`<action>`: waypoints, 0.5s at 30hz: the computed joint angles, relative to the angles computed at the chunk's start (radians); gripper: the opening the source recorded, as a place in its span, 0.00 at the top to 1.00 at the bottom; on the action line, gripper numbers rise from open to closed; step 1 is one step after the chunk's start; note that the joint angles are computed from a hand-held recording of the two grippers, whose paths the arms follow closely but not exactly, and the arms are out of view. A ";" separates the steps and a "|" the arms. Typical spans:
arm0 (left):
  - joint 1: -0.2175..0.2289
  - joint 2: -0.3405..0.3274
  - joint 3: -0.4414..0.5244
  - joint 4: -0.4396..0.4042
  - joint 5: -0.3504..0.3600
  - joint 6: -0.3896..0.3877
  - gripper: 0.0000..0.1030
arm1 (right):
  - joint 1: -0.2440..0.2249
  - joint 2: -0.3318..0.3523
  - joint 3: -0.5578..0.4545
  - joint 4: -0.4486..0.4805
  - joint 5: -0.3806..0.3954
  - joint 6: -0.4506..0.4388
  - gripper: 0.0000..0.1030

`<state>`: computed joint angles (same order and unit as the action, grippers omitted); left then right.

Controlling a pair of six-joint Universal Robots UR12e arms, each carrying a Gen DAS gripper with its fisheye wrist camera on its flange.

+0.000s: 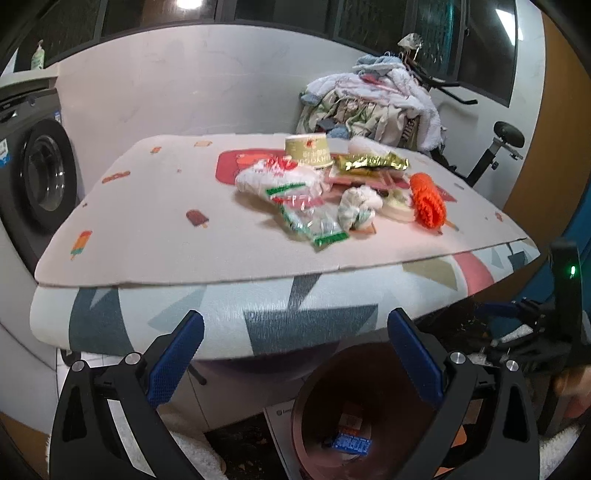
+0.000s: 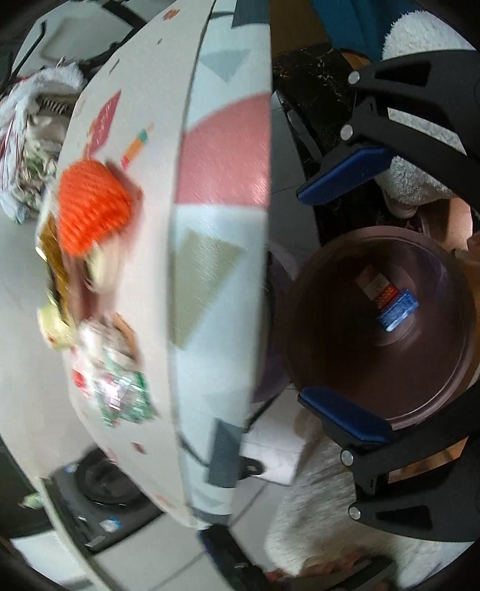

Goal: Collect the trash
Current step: 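Grasp the orange foam net with the right tool while the left grasps the white bag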

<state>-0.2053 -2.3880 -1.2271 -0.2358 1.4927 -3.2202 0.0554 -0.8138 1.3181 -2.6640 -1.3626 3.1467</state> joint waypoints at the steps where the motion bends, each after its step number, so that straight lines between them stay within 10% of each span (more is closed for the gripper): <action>1: 0.000 -0.002 0.003 0.005 0.006 0.004 0.06 | -0.007 0.001 -0.007 -0.015 0.004 0.028 0.05; 15: 0.010 -0.075 0.204 -0.108 -0.005 0.038 0.06 | -0.068 0.164 -0.381 0.091 0.012 0.192 0.05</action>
<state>-0.1950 -2.4628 -1.0234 -0.3434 1.4880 -3.1824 -0.0129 -0.6498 0.9371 -2.5728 -1.3510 3.3382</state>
